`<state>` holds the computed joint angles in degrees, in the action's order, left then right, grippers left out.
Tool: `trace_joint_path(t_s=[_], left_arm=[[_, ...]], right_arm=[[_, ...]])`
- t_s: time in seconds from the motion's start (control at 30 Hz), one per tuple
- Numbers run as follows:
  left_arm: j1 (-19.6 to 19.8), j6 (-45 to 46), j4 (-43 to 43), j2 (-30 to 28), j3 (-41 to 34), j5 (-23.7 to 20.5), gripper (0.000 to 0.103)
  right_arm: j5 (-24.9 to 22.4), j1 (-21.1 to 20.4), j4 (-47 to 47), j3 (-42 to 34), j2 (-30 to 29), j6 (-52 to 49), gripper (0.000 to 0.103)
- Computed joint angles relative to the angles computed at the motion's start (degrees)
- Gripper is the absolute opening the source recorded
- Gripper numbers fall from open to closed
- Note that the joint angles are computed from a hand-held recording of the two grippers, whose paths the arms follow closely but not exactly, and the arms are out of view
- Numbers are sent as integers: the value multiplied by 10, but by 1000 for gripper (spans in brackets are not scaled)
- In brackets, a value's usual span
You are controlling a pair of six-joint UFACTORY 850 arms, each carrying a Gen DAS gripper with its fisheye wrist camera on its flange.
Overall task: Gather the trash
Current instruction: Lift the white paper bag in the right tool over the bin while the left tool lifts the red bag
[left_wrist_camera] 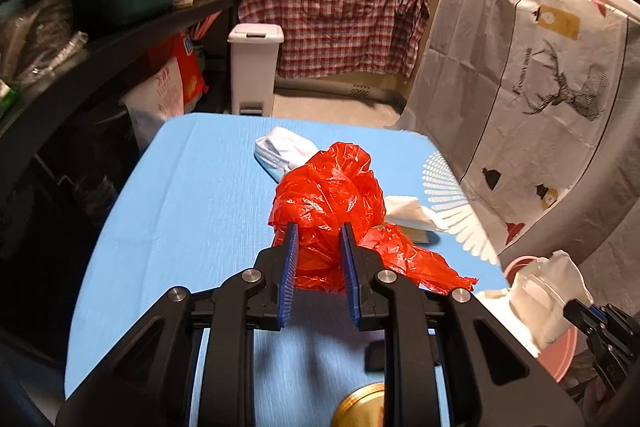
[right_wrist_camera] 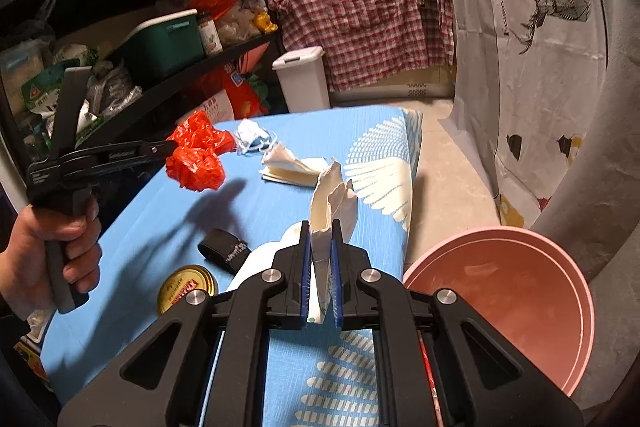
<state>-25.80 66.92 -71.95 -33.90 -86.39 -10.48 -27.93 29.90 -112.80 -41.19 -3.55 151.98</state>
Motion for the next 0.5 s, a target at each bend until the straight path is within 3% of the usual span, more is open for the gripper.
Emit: trace_joint_path(t_s=[0.2, 0.5], left_arm=[[-1, 130, -132, 54, 52, -3, 21], [-11, 273, -260, 120, 121, 8, 21]], right_arm=[[-32, 20, 33, 10, 24, -30, 9], [-74, 48, 65, 36, 78, -47, 9]])
